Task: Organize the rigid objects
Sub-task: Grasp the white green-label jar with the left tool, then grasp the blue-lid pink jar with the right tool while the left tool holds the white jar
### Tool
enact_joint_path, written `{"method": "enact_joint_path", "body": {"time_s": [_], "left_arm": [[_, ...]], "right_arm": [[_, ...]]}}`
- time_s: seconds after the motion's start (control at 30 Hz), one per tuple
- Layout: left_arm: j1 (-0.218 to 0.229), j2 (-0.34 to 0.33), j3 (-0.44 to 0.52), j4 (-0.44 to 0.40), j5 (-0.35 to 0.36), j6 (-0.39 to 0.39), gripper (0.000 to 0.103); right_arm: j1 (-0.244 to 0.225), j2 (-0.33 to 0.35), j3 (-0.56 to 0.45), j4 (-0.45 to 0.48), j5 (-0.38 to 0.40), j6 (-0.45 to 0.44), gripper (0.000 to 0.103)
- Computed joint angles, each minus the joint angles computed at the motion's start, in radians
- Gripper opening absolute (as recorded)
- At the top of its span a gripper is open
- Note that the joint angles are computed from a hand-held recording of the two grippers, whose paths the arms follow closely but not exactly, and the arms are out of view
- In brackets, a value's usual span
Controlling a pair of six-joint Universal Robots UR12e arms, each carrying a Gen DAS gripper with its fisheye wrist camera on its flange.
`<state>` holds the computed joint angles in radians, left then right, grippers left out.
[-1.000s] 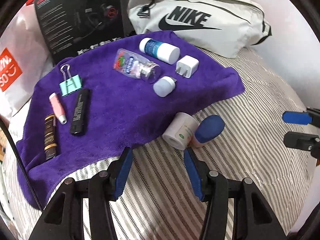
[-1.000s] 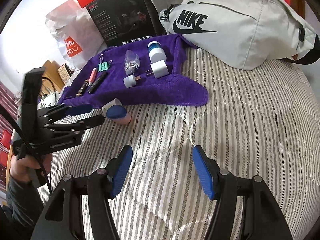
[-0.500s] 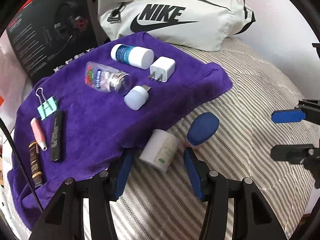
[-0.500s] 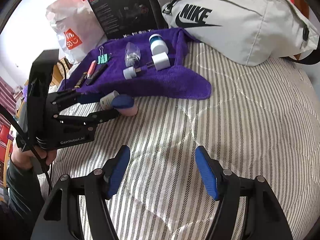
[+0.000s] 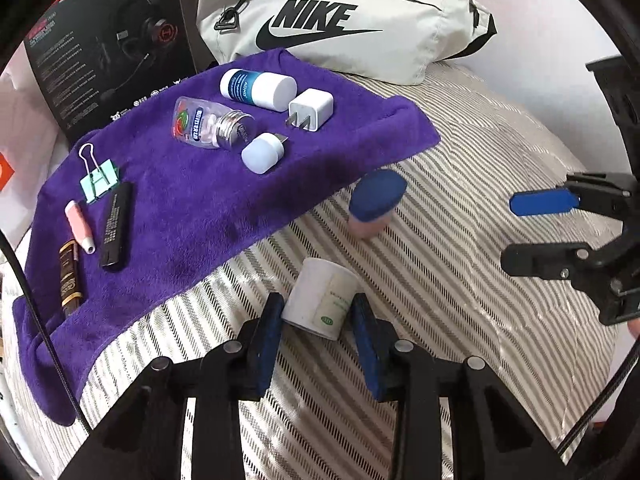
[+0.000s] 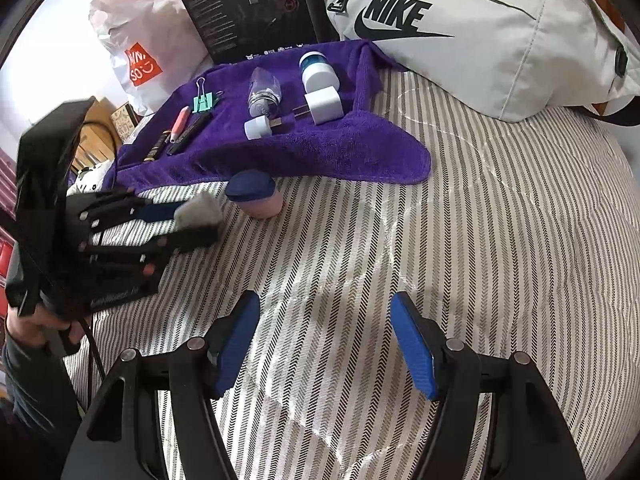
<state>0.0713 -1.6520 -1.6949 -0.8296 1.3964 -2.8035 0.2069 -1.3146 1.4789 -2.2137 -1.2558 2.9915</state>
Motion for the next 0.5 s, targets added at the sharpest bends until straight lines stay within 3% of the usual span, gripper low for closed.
{"method": "enact_joint_path", "body": {"time_s": [0.3,0.37,0.5], "left_arm": [[-0.015,-0.029,0.040,-0.014,0.003,0.022,0.034],[-0.014,-0.027,0.038,-0.018,-0.008,0.016,0.028],[0.000,-0.009,0.013,0.004,-0.008,-0.021,0.028]], "right_arm": [[0.005,0.005,-0.007,0.021,-0.002,-0.015,0.067],[0.005,0.003,-0.006,0.022,-0.003,-0.017,0.067],[0.004,0.003,-0.005,0.012,0.000,-0.006,0.067]]}}
